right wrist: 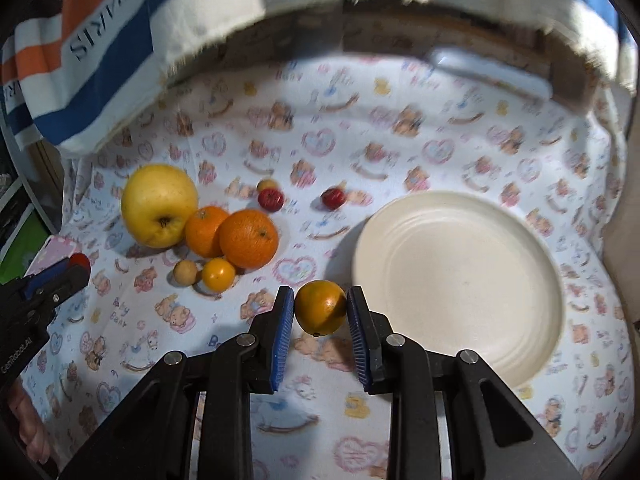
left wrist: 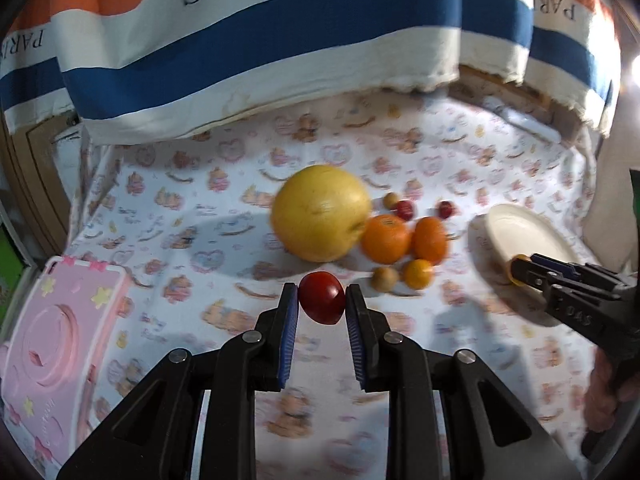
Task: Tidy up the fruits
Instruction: 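Carry the cherry tomato and small orange fruit over the cream plate with both tools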
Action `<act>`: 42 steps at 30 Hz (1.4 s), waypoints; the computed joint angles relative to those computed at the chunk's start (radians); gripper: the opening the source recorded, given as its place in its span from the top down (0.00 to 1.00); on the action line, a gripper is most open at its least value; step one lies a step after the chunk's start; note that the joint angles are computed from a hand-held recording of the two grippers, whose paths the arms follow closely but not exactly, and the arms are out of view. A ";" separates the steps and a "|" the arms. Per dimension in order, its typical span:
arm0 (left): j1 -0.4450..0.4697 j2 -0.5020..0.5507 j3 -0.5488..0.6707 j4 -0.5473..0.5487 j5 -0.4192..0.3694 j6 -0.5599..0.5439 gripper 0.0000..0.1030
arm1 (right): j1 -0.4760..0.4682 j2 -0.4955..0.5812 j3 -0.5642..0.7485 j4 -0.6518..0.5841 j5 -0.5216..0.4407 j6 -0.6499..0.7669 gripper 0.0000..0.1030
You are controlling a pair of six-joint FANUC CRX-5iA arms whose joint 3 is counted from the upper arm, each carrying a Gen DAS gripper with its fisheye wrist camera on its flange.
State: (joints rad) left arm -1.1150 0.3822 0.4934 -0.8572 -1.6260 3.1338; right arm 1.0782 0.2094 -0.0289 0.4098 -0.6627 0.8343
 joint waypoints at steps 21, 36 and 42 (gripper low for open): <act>0.017 0.296 0.534 -0.152 0.058 -0.380 0.78 | -0.163 -0.157 -0.172 0.129 0.245 -0.067 0.72; 0.170 0.385 0.557 0.086 0.287 -0.456 0.78 | -0.259 -0.068 -0.084 -0.020 0.204 0.045 0.72; 0.243 0.375 0.480 0.265 0.364 -0.495 0.78 | -0.271 0.009 0.031 -0.205 0.065 0.207 0.72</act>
